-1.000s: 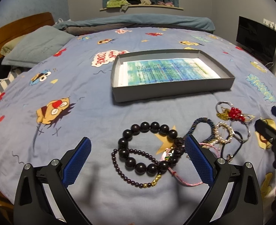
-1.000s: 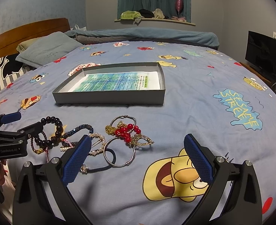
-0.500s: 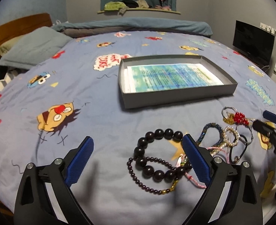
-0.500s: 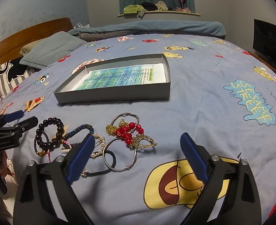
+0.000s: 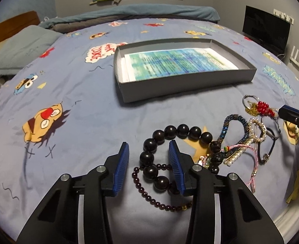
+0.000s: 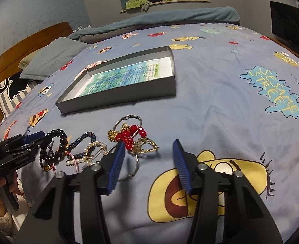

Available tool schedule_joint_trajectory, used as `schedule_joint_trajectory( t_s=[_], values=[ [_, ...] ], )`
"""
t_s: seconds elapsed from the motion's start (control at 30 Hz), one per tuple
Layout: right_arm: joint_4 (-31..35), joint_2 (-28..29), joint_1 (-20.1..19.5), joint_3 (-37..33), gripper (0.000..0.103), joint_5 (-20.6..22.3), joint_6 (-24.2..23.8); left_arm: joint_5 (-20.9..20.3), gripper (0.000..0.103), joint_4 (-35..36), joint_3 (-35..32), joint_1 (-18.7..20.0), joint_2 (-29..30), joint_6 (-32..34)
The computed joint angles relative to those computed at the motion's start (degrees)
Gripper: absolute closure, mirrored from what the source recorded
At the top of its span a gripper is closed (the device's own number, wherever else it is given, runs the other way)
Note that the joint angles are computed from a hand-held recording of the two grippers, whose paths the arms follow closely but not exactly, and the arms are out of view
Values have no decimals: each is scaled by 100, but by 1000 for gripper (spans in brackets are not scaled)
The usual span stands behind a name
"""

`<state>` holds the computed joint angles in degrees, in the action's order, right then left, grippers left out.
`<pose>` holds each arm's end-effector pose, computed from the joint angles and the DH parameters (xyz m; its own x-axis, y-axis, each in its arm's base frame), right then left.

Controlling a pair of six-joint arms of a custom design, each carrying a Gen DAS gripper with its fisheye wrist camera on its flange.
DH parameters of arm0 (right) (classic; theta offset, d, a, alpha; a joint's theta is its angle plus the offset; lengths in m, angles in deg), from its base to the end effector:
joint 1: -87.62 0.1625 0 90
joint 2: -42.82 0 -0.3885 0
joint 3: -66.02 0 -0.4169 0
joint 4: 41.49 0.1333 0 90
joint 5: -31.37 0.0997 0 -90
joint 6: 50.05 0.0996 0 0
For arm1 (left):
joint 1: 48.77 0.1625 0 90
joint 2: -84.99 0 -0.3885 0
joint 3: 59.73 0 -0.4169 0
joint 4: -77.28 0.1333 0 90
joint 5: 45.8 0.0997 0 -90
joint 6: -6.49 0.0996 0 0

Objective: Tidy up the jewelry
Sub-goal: 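Grasp the black bead bracelet with the left gripper while the right gripper grasps the red-bead earrings, then carry the black bracelet and red earrings into the grey tray and release both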

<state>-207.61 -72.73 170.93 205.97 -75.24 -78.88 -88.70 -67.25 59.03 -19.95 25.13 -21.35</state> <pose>0.0635 -0.3586 0.3599 -0.8457 -0.0037 0.5337 -0.3831 0.7003 -0.6023 -0.3427 -0.4240 0.0663 -0.6549 0.3267 -0.6815 0.6421 0.7161 -0.2737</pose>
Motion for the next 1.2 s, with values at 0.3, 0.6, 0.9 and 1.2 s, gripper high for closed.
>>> schedule_joint_trajectory(
  t_s=[0.3, 0.6, 0.9, 1.2],
  values=[
    [424, -63, -139, -78, 88, 310, 198, -266, 65, 161, -148, 216, 123, -12],
    [-220, 85, 41, 25, 101, 196, -139, -98, 88, -215, 24, 88, 35, 258],
    [-1418, 542, 701, -2, 102, -227, -875, 179, 88, -1342, 109, -224, -54, 1107],
    [-2015, 1387, 1427, -860, 102, -784, -1249, 150, 88, -1756, -589, -202, 57, 2059]
  ],
)
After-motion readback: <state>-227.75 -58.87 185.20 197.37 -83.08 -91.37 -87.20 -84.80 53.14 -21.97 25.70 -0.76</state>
